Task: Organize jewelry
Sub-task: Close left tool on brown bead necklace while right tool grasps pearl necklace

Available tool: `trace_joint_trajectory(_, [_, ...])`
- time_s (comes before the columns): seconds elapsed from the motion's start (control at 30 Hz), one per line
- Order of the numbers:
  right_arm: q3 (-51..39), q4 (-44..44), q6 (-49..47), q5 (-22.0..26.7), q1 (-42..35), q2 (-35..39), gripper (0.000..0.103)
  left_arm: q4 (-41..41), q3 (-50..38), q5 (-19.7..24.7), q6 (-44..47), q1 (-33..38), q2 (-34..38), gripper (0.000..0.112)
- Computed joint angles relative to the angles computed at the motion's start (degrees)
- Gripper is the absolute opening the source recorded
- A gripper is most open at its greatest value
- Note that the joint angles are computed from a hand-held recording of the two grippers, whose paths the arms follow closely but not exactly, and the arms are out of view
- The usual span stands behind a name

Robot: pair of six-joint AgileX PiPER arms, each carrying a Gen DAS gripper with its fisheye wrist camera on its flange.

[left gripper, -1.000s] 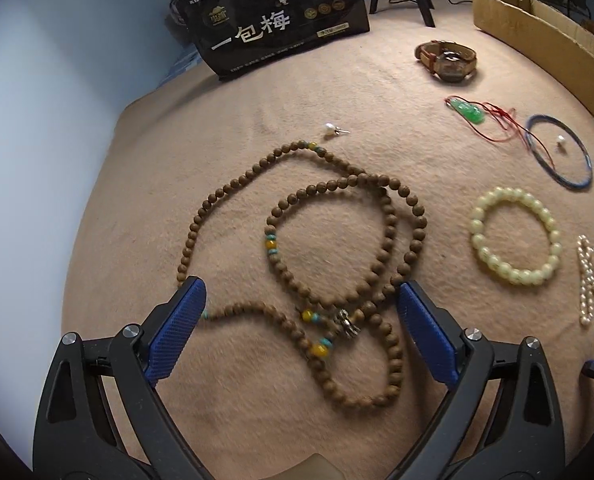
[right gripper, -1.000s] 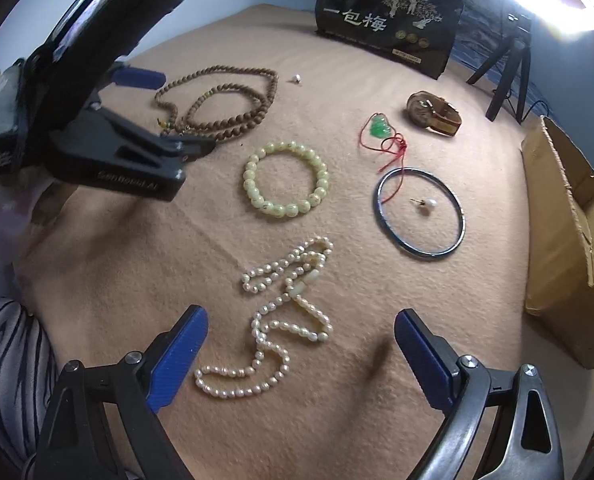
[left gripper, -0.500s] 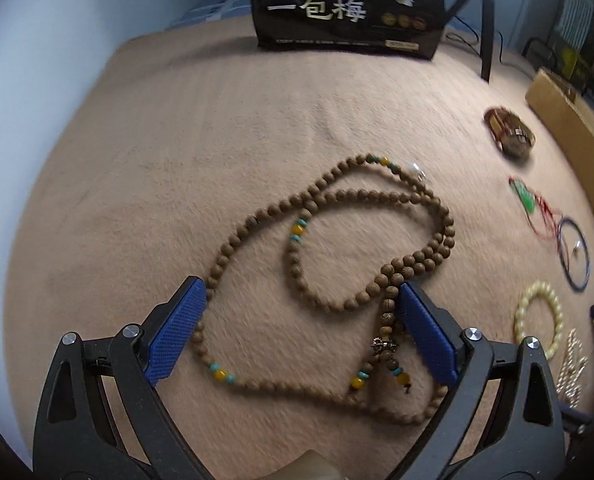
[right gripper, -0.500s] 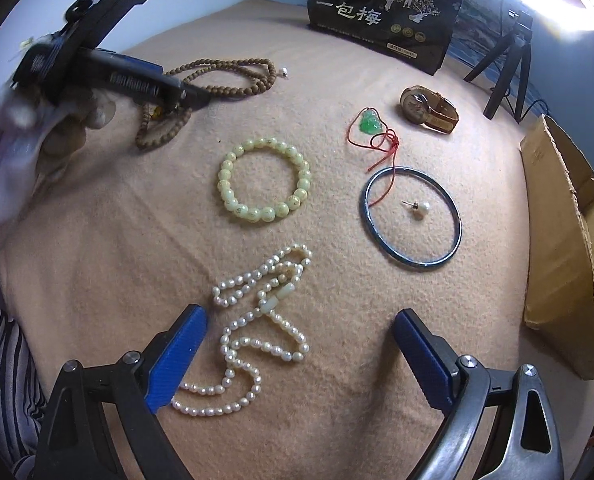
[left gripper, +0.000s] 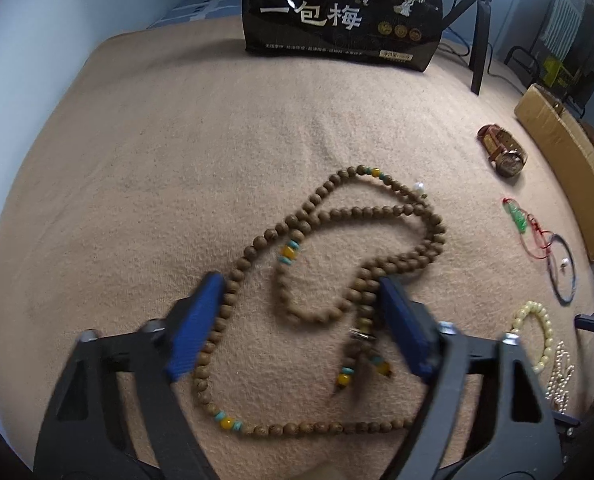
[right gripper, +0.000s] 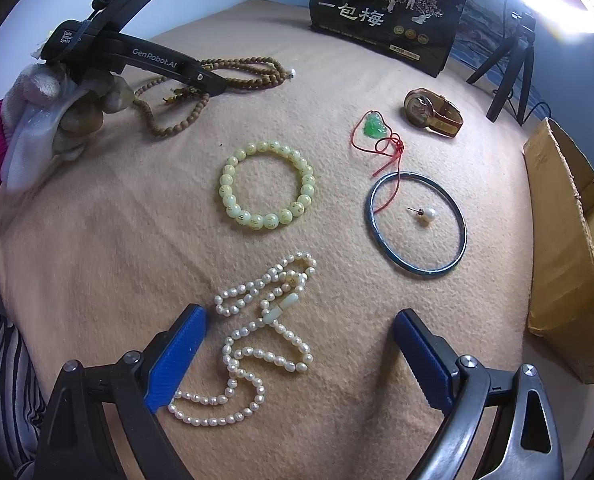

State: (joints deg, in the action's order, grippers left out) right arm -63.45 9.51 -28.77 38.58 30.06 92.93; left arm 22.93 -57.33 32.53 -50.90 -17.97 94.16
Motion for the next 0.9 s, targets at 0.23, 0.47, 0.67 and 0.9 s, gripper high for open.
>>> trace_joint_trajectory(0.23, [0.2,1.7,-1.2,0.6,0.1,-0.5,0.085,-5.3,0.9,-1.9,3.3,1.7,-1.7,0.027])
trace_joint_trajectory(0.47, [0.3,2.9,-3.5,1.4,0.7,-1.2,0.057,-1.5,0.7,-0.5,-2.0,0.0,-1.7,0.011])
trace_joint_trajectory(0.67, [-0.4,3.7,-4.4,1.9,0.5,-1.2,0.015,0.2,1.5,-0.3,-5.3,-1.5,-3.4,0.01])
trace_joint_trajectory(0.9, [-1.8,6.9,-5.2,4.5,-2.3,-1.8,0.005,3.2,2.4,2.0,-10.4,-4.5,-8.6,0.01])
